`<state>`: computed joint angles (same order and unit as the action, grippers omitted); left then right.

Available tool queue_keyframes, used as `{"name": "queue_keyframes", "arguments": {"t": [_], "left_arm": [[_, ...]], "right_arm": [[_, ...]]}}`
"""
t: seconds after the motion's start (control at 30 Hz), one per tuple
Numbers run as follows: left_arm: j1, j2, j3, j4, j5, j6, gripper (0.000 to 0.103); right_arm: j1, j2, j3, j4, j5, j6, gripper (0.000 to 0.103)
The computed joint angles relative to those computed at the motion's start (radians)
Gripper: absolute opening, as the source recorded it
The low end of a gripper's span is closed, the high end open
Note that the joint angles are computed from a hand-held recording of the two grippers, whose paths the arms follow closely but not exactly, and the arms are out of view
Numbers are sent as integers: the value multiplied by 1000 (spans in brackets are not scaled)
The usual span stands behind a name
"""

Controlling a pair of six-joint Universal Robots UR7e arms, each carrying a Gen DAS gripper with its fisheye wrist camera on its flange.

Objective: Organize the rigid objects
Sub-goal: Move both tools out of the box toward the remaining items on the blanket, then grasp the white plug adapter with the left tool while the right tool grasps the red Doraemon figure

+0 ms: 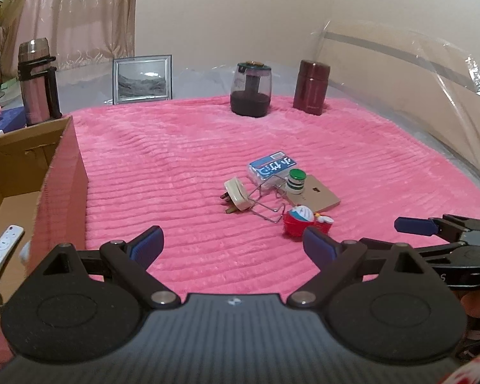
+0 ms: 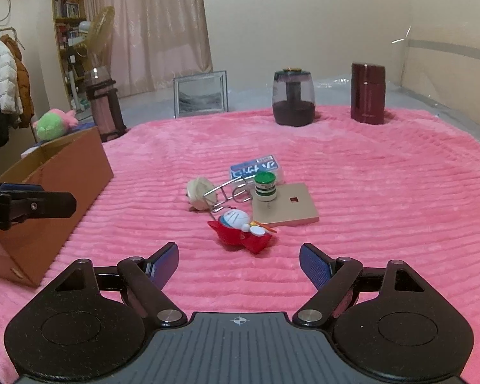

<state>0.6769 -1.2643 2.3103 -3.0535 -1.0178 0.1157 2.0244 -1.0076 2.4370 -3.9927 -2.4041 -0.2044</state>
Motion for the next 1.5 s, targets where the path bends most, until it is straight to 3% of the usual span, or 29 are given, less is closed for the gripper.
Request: {"name": "queue_keyframes", "arguments": {"t": [0.2, 0.37, 0.8, 0.97, 1.13, 1.2, 1.3, 1.5], "left_arm": [[46, 101, -55, -32, -11, 8, 92], [80, 159, -90, -45, -18, 5, 92], [136, 234, -160, -86, -20, 20, 92], [148, 252, -177, -99, -32, 29, 92], [157, 262, -187, -100, -38, 28, 92], [159, 263, -187, -98, -38, 25, 92], [161, 263, -186, -95, -39, 27, 92], [160, 274, -188, -90, -47, 25, 92]], "right_arm": [[-85, 18, -27, -1, 66, -34, 80], [-136, 49, -61, 0, 85, 1, 80], [-157, 136, -166, 13, 58, 194, 80], [-166, 137, -197, 47, 49, 307, 80], [-169, 146, -232, 94, 20, 367, 80], [-167, 151, -243, 110, 4, 365, 79], [-166, 150, -238, 108, -11, 348, 65], [-161, 132, -199, 83, 5, 256, 64]]}}
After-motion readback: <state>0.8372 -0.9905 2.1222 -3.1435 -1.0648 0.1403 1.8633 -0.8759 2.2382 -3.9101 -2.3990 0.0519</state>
